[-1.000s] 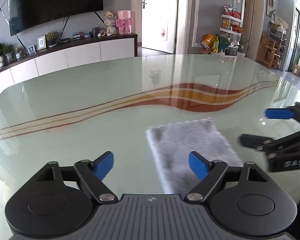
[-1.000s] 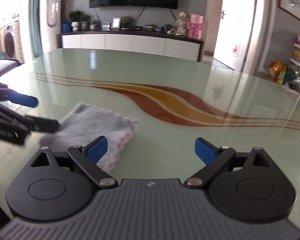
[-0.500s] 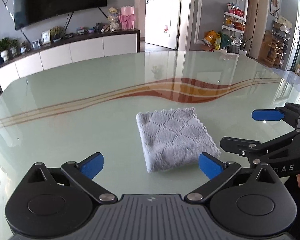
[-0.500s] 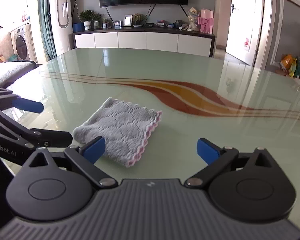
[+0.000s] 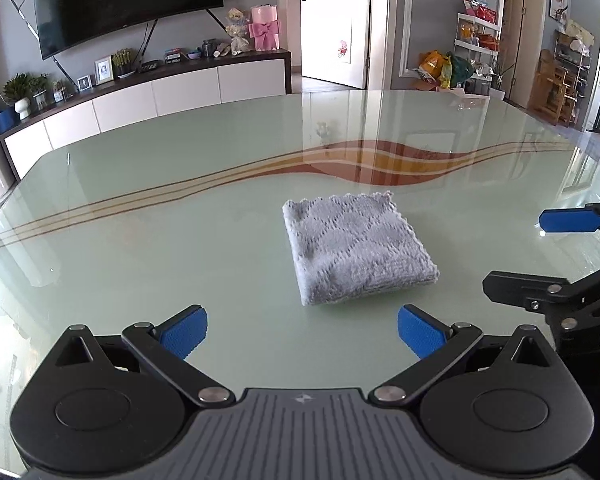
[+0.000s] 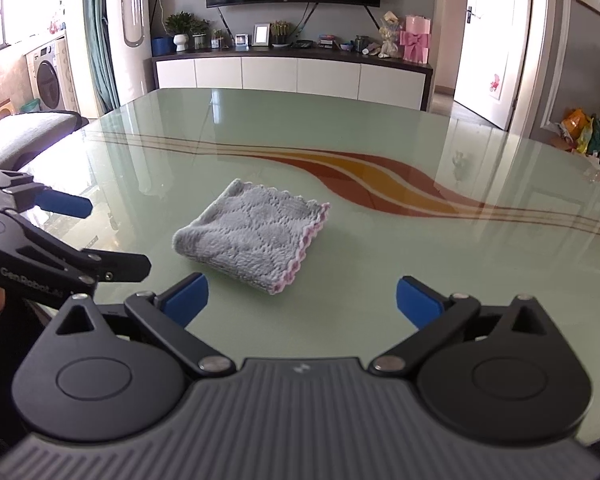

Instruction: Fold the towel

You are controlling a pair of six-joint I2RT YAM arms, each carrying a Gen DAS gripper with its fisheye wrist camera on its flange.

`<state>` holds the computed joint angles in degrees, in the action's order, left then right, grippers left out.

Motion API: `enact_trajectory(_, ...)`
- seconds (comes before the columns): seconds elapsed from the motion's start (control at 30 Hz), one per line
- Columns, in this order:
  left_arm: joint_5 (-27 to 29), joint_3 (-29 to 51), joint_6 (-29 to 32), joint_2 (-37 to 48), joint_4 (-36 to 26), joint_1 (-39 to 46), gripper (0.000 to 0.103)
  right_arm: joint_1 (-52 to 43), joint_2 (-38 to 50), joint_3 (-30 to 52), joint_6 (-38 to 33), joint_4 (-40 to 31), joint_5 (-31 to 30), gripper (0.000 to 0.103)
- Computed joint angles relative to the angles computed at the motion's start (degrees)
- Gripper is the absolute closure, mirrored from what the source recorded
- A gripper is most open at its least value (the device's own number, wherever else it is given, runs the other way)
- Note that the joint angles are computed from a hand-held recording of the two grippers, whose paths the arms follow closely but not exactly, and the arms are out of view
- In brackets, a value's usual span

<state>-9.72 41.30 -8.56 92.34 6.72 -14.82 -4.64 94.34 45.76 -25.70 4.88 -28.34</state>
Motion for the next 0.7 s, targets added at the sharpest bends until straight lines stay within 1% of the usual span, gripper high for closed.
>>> enact_trajectory(0.33, -0.94, -0.84, -1.98, -3.05, -4.38, -1.28, 0.001, -0.87, -3.26, -1.33, 0.06, -3.05, -1.68, 0.000)
enact_trajectory(0.7, -4.01, -1.50, -4.57, -6.64, -8.19, -4.11, 0.001, -2.33, -6.97, -3.29, 0.07, -4.20, -4.43, 0.000)
